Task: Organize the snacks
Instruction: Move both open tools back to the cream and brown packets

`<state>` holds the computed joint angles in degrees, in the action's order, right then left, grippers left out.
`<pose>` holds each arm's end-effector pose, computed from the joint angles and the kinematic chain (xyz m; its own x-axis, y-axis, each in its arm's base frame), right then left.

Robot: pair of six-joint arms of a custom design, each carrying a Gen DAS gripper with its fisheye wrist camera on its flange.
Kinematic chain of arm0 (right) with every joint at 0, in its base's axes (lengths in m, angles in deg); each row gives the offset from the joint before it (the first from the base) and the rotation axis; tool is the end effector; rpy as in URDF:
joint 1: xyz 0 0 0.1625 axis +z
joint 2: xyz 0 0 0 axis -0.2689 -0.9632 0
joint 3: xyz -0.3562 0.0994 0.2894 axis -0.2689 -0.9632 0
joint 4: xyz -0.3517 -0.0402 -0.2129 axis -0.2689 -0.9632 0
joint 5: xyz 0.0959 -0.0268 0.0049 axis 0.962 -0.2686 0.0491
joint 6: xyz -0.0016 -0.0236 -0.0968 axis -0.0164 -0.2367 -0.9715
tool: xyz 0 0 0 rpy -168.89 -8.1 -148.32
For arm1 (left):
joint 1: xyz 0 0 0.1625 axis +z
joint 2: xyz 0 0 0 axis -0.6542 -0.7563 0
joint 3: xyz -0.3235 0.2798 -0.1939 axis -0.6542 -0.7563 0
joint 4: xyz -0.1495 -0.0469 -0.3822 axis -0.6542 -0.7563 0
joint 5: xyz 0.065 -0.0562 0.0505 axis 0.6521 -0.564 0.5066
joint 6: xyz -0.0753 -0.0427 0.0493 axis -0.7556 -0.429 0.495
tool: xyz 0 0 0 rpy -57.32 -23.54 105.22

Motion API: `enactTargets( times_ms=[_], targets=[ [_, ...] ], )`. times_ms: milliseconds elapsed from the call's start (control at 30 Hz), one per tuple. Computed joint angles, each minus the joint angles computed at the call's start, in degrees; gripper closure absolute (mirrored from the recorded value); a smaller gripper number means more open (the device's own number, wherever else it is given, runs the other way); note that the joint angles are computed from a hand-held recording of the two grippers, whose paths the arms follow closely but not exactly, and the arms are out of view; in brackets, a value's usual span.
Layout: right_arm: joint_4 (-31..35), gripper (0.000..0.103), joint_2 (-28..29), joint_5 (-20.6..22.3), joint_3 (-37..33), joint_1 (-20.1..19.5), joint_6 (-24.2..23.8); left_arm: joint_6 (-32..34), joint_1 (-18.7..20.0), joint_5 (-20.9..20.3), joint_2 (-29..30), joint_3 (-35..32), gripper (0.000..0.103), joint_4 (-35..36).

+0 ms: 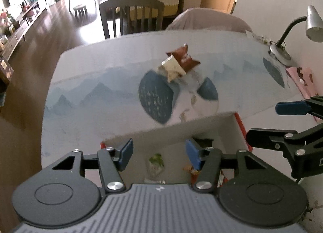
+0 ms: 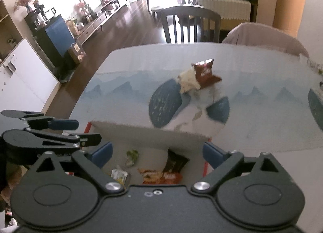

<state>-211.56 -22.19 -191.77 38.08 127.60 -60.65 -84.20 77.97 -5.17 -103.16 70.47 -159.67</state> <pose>0.3119 -0.5292 0.2099 -0.7072 -0.5324 0.4651 -0.6307 0.7724 -0.0748 -0.2261 -0.4336 0.2539 -0.7460 -0.1262 -0.6539 0.2418 0.8635 -0.4425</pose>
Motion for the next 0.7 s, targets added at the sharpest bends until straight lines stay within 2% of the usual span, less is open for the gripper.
enactTargets(
  times_ms=[33,167,333,467,700],
  targets=[
    [0.15,0.005,0.12,0.04,-0.65,-0.03,-0.29,0.09,0.08,0.57,0.31,-0.64,0.045,0.13],
    [0.08,0.002,0.81,0.23,-3.15,-0.26,-1.78,0.77,0.74,2.99,1.45,-3.53,0.032,0.41],
    [0.7,0.002,2.51,0.89,-7.36,-0.94,-3.96,1.05,2.39,4.78,3.71,-8.02,0.029,2.08],
    [2.16,0.0,4.57,1.66,-11.87,-1.8,-4.53,2.75,4.36,6.01,5.74,-10.75,0.025,-0.02],
    [6.01,0.0,9.98,1.55,-20.77,-3.79,-7.03,5.13,9.07,5.29,11.08,-16.82,0.021,-2.92]
  ],
)
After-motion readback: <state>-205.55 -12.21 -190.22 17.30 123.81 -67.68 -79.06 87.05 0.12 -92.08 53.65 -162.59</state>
